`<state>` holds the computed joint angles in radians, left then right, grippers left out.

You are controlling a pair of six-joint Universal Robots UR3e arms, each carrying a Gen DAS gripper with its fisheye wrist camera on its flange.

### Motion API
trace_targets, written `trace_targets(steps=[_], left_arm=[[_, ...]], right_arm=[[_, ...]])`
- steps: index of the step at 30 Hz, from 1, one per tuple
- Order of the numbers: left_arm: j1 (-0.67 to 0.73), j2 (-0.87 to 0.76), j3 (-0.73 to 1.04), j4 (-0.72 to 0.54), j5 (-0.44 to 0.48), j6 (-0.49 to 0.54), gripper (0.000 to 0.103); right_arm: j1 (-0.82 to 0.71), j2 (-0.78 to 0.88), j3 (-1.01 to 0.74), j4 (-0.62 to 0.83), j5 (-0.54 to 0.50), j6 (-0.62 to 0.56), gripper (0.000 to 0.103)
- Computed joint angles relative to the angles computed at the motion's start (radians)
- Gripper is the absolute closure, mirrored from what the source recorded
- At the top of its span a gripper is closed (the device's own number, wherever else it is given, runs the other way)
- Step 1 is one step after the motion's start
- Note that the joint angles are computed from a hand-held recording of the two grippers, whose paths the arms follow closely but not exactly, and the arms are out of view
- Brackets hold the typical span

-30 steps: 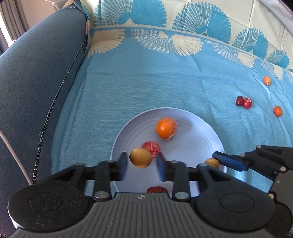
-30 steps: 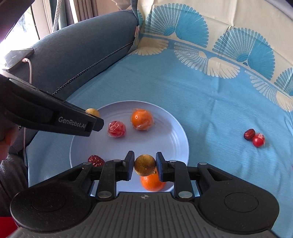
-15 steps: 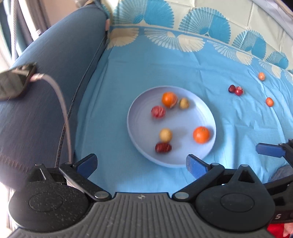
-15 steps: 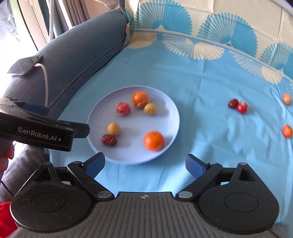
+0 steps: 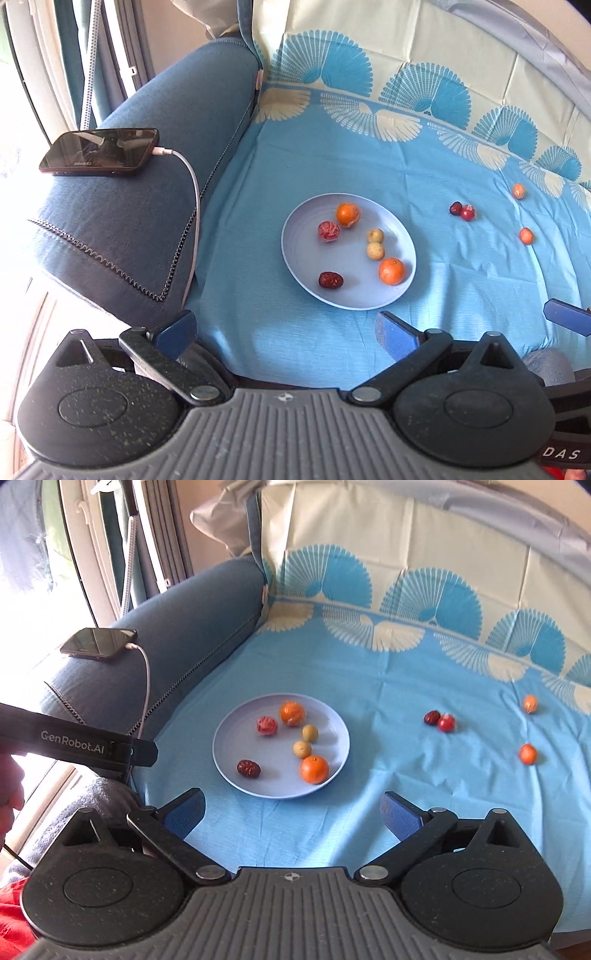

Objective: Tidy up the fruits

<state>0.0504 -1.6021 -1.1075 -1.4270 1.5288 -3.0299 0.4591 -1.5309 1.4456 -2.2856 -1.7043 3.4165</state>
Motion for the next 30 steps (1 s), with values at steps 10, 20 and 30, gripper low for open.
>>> trace_targets(steps=[10,20,30], left_arm=[[-0.041,0.103,-0.047,0.011,0.017,0.013,0.000],[-0.067,0.157,-0.093,0.032,0.014,0.054,0.000],[-0.060,0.161,-0.092,0.030,0.007,0.066,0.000]], right_arm=[[0.061,-0.112,0.107,-0.043,-0.110,0.041,0.001],[0.109,-0.157,0.141,-0.054,-0.186,0.060,0.001],[0.125,-0.146,0.127,-0.040,-0.204,0.056,0.001]])
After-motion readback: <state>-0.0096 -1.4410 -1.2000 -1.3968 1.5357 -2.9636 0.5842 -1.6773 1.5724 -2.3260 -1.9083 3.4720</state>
